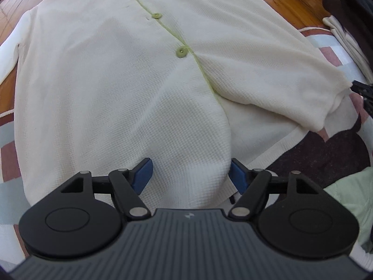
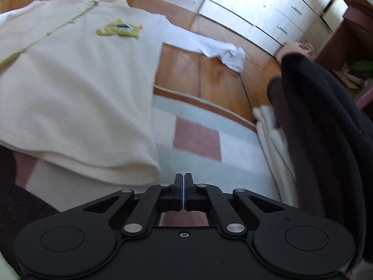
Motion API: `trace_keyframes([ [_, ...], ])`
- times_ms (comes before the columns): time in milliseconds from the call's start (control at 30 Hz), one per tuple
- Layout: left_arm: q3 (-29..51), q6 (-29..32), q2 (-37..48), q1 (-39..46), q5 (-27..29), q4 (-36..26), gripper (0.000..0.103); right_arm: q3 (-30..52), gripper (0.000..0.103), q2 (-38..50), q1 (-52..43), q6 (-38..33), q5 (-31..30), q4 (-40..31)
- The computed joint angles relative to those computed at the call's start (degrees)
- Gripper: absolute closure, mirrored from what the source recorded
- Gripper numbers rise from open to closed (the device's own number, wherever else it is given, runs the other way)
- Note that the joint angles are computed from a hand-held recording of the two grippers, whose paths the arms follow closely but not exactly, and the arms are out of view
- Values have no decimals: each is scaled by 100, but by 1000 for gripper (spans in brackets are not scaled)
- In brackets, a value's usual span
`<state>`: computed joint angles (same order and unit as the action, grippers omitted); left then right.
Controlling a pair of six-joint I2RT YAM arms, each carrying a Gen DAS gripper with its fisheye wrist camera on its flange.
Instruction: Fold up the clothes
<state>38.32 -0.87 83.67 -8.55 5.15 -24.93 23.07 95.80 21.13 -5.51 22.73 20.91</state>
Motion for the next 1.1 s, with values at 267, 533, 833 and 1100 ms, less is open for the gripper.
trace_keyframes([
  [267, 17, 112, -147, 425, 48, 120, 95, 114, 83, -1339, 329, 563, -1980, -824],
  [533, 163, -1076, 418, 2175, 1547, 373, 92, 1223, 50, -146, 1658, 202, -2408, -1054],
  [833, 44, -1647, 503, 2907, 2102, 975, 91, 2921, 98, 1320, 1025, 214, -3054, -2057],
  [1100, 75, -1269, -21, 2674, 1023, 941, 67, 2949, 55, 1440, 737, 973, -1846, -1657],
])
